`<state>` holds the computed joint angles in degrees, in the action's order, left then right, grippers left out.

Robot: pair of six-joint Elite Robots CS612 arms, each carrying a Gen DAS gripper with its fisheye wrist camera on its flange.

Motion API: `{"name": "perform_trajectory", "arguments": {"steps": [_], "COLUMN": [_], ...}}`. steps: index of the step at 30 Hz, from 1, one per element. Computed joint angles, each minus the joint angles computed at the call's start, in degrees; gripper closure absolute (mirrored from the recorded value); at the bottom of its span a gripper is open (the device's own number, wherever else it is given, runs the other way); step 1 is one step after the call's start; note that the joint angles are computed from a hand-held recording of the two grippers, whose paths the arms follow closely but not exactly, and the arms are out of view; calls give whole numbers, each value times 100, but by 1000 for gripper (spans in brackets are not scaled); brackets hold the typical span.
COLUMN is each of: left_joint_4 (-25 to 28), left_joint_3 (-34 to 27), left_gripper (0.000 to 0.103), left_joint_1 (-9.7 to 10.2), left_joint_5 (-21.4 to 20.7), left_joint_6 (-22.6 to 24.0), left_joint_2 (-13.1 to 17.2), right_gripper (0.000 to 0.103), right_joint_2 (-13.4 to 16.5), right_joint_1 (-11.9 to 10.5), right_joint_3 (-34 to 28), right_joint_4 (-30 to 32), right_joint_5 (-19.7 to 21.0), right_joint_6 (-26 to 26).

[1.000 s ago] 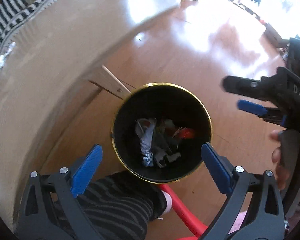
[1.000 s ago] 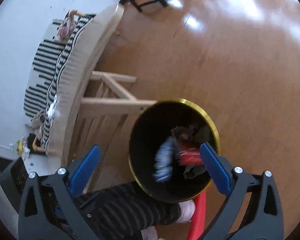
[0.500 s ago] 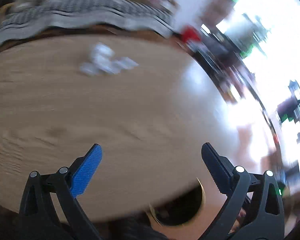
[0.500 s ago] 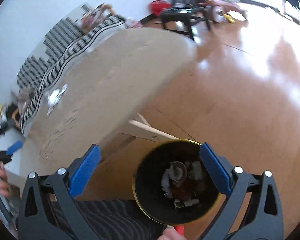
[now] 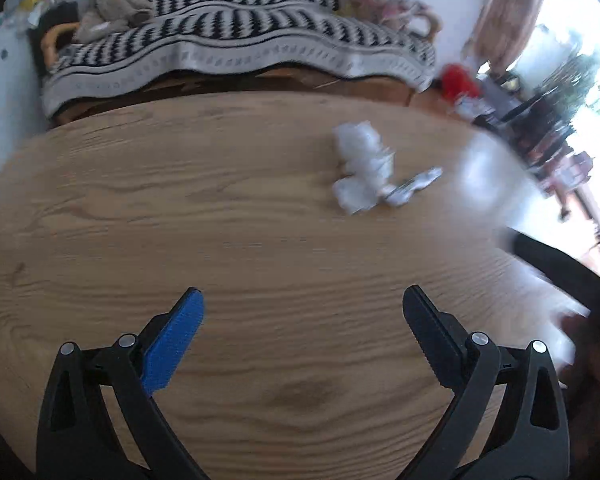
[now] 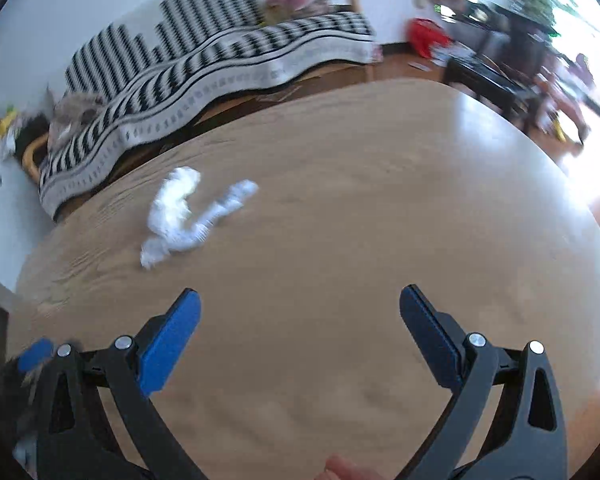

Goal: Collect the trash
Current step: 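Grasp the white tissue with left tool while right tool grasps white barcode strip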

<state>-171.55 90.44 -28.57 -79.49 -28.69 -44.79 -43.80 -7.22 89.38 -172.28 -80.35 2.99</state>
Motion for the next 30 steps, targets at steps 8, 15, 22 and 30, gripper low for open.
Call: {"name": "perform_trajectory", "arguments": {"steps": [8, 15, 22, 30], "left_joint_4": [51, 110, 899, 1275], "left_joint_3": [-90, -410, -1384, -2254], "left_gripper": [7, 7, 7, 8], "left_joint_1": [-54, -79, -51, 17], "left_joint_5": [475, 586, 778, 542], "left_joint_6": [682, 788, 1185, 1326], "left_joint_2": [95, 308, 856, 1345], "right_gripper": [7, 7, 7, 13], "right_joint_2": [817, 801, 712, 708], "right_joint_1": [398, 201, -110, -158], "right_joint_3": [-1322, -1068, -874, -781], "right_joint_4": [768, 353, 408, 174], "right_joint_5": [-767, -919, -328, 18], "right_joint_6": [-323, -942, -1146, -1455]}}
